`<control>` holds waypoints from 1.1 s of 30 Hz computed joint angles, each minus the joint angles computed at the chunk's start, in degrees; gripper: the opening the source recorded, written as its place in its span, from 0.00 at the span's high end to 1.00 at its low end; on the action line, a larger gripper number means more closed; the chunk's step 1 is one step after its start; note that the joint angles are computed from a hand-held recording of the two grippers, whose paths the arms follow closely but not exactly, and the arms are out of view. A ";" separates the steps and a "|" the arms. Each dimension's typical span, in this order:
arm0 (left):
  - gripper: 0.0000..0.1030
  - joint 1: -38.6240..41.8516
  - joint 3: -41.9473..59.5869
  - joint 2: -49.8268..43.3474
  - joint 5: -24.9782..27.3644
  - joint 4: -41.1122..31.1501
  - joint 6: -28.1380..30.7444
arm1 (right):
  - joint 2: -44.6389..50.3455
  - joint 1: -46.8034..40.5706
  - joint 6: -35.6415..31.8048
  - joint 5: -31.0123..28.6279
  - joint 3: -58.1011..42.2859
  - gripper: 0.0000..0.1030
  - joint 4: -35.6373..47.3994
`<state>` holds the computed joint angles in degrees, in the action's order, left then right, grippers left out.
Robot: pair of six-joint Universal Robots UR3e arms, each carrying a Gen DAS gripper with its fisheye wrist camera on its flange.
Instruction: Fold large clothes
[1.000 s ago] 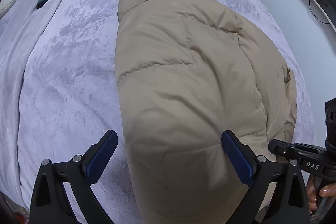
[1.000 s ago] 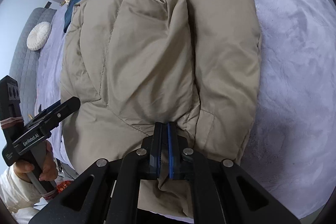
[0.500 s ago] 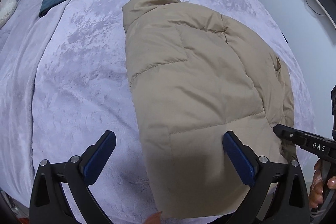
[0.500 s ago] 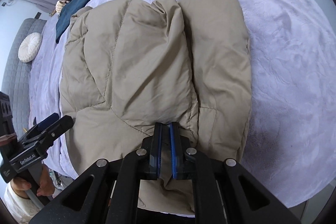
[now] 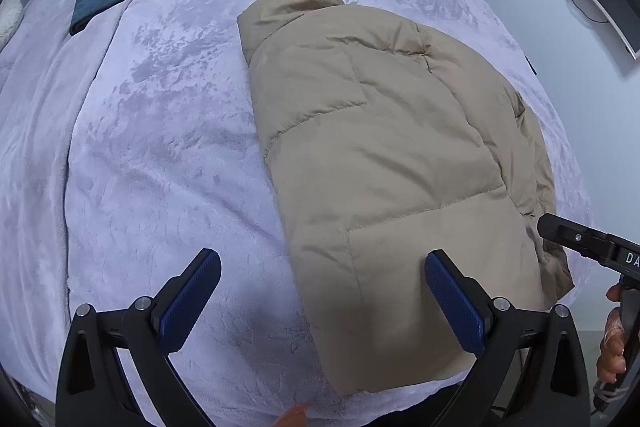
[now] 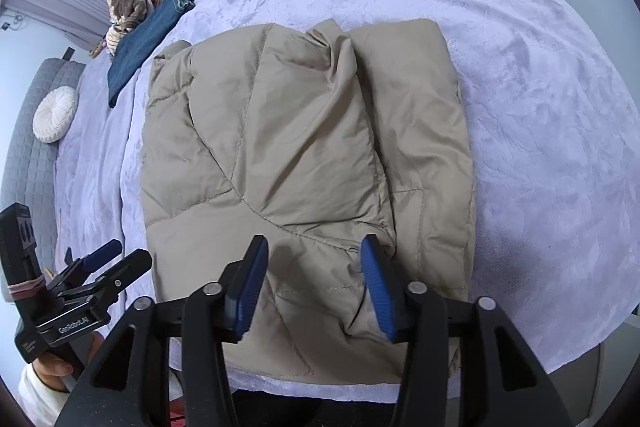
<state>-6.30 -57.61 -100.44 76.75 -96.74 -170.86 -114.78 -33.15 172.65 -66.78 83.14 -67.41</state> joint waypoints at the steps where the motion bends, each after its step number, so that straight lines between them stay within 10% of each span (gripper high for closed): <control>1: 0.01 0.33 0.37 -0.35 -0.69 -0.14 0.00 | 0.59 -0.29 -0.58 0.03 -0.96 0.41 0.38; 15: 0.01 3.33 9.48 -12.20 -10.92 -2.18 -4.85 | 13.96 -14.46 -16.93 4.62 -9.73 0.20 6.14; 33: 0.01 6.19 1.77 -14.68 -21.29 2.38 -4.65 | 26.14 -24.46 -30.63 27.06 5.02 0.00 13.74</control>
